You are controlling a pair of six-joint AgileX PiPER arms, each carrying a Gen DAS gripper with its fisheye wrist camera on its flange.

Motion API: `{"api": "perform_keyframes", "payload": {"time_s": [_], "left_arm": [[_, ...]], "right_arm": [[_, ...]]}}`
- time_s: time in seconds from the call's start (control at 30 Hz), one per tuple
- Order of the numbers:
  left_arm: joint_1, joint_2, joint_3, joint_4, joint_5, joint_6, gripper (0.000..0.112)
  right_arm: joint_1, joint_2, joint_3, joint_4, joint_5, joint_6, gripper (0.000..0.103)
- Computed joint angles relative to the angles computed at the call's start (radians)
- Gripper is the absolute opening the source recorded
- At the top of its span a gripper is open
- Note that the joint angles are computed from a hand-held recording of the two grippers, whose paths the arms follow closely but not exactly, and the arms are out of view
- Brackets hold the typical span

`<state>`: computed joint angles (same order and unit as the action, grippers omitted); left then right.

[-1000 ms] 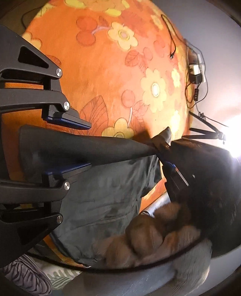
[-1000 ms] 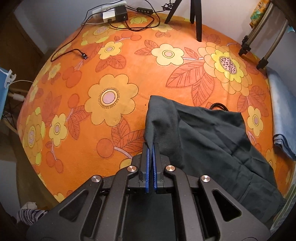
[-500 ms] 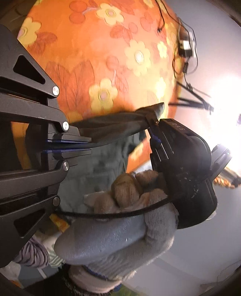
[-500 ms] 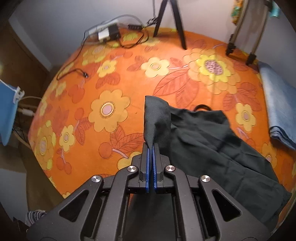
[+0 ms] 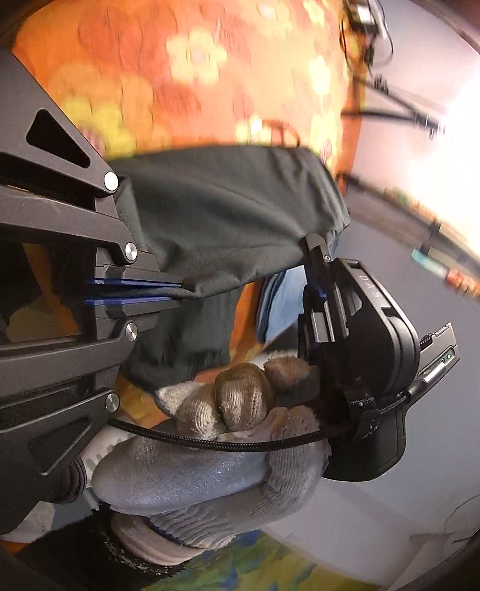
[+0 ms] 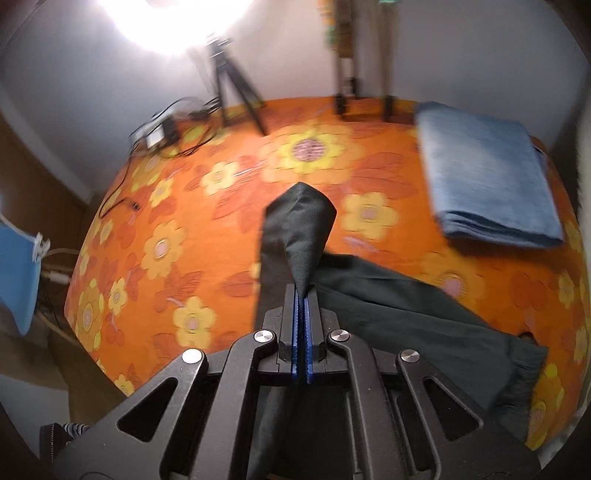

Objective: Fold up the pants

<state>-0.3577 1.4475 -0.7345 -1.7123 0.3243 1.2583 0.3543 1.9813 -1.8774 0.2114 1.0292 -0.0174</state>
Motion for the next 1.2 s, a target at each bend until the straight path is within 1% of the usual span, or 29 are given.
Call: {"api": "perform_keyframes", "payload": {"time_s": [0.07,0.17,0.23,0.3,0.37,0.4,0.5,0.53,0.63,0.67,0.7,0.8,0.9,1.0,1.03,1.13,1.2], "left_arm": [[-0.049,0.069,-0.074,0.014,-0.004,-0.016,0.003],[-0.103,0.148,-0.174,0.06,-0.007,-0.052,0.003],[-0.139,0.203,-0.245,0.105,-0.01,-0.097,0.003],[-0.156,0.272,-0.327,0.154,0.008,-0.14,0.003],[-0.204,0.328,-0.389,0.18,-0.009,-0.181,0.003],[-0.215,0.365,-0.425,0.189,-0.005,-0.192,0.003],[-0.238,0.442,-0.522,0.292,0.011,-0.289,0.003],[-0.238,0.47,-0.566,0.352,0.019,-0.343,0.003],[-0.25,0.542,-0.667,0.46,0.051,-0.443,0.003],[-0.254,0.557,-0.688,0.485,0.054,-0.464,0.0],[-0.26,0.574,-0.714,0.525,0.056,-0.499,0.0],[-0.277,0.608,-0.774,0.643,0.063,-0.616,0.0],[-0.26,0.619,-0.796,0.689,0.102,-0.657,0.0],[-0.23,0.568,-0.729,0.703,0.117,-0.648,0.0],[-0.212,0.544,-0.707,0.721,0.127,-0.651,0.002],[-0.157,0.461,-0.618,0.742,0.119,-0.619,0.003],[-0.12,0.426,-0.589,0.771,0.11,-0.621,0.009]], "right_arm": [[-0.054,-0.036,0.059,0.025,-0.026,-0.032,0.003],[-0.171,-0.093,0.158,0.081,-0.06,-0.101,0.003],[-0.232,-0.113,0.201,0.102,-0.074,-0.135,0.003],[-0.296,-0.126,0.237,0.129,-0.082,-0.174,0.003],[-0.359,-0.133,0.269,0.158,-0.09,-0.216,0.003],[-0.396,-0.132,0.283,0.177,-0.095,-0.241,0.003],[-0.467,-0.118,0.3,0.211,-0.097,-0.289,0.003],[-0.491,-0.11,0.308,0.222,-0.101,-0.305,0.003],[-0.542,-0.092,0.323,0.267,-0.107,-0.35,0.003],[-0.558,-0.083,0.325,0.29,-0.106,-0.369,0.003],[-0.575,-0.073,0.326,0.315,-0.101,-0.391,0.003],[-0.61,-0.04,0.337,0.373,-0.103,-0.453,0.003],[-0.631,-0.011,0.322,0.392,-0.089,-0.478,0.003],[-0.644,-0.005,0.317,0.393,-0.1,-0.492,0.003],[-0.65,-0.004,0.318,0.395,-0.101,-0.493,0.003],[-0.662,0.009,0.303,0.403,-0.1,-0.501,0.003],[-0.666,0.01,0.303,0.416,-0.105,-0.515,0.003]]}}
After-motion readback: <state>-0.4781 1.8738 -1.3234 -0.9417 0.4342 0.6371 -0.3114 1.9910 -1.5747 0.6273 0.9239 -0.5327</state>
